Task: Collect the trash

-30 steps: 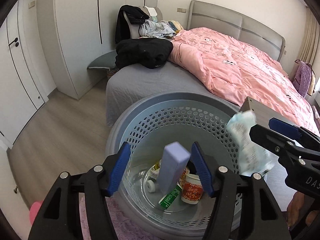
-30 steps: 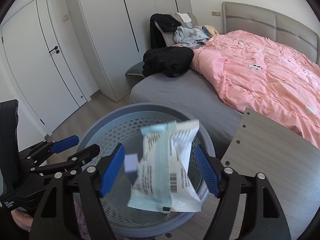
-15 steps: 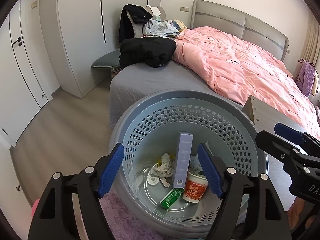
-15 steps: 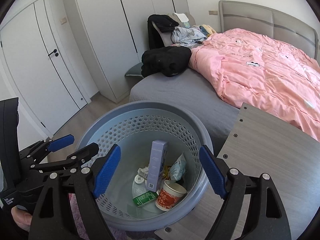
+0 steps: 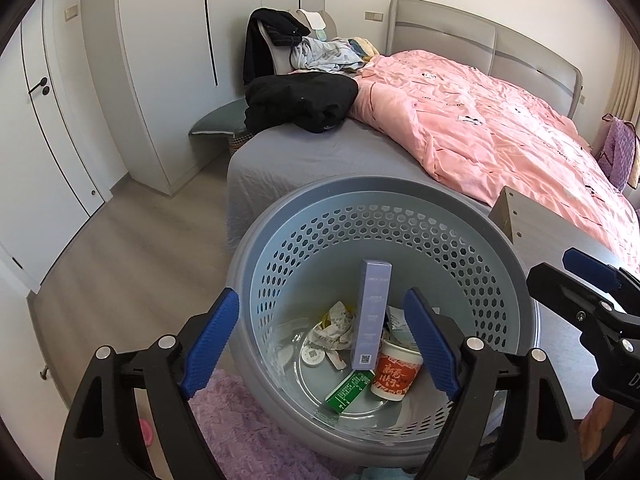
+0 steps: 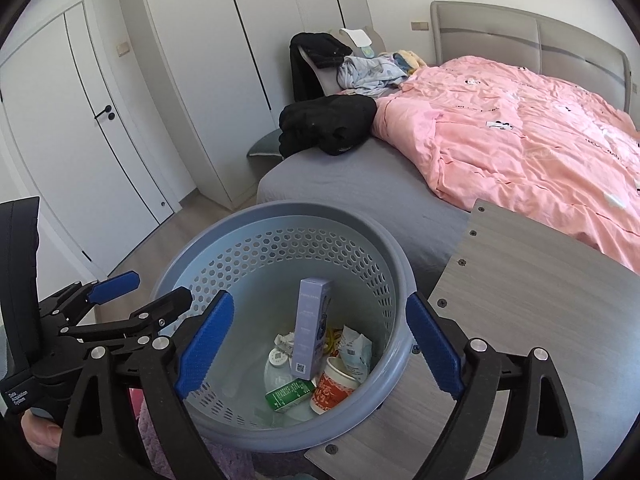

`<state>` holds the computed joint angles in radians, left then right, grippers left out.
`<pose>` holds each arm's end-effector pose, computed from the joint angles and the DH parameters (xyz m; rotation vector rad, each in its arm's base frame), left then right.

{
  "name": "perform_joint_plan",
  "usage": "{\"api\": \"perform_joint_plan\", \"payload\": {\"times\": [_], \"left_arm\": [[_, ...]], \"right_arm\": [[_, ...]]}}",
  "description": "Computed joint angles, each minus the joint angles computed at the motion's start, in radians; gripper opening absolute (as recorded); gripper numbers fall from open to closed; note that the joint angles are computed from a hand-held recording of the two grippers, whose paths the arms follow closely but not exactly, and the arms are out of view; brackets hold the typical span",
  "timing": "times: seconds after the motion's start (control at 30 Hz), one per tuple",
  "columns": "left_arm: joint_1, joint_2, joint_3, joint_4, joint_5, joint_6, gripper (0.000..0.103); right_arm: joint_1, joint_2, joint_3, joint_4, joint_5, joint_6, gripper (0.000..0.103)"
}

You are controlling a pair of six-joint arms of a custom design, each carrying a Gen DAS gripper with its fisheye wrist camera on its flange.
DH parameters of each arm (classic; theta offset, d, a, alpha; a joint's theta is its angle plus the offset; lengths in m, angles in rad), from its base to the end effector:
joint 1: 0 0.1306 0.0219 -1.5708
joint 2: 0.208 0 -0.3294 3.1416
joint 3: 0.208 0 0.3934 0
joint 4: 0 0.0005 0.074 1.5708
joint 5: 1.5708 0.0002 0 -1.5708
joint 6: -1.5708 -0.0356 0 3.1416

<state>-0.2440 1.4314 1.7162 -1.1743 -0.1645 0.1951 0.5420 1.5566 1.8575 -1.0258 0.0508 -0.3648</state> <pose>0.4774 -0.1134 0.4849 -0.0116 2.4438 0.0079 0.4663 0.2781 0.4976 -0.1795 2.3221 0.4060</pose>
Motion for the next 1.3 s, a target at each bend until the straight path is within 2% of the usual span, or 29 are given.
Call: {"api": "perform_joint_plan", "payload": {"times": [0.7,1.3], "left_arm": [[-0.015,0.006,0.013,-0.032,-0.035,0.004,0.082],[-0.018,0.0,0.005,-0.028,-0.045,0.005,0.083]], "right_arm": [[-0.005,-0.02,-0.023,0.011,-0.003,-0.005,0.09],[-0.006,-0.023,-0.025,0.012,-0.003,-0.004,0.09]]}}
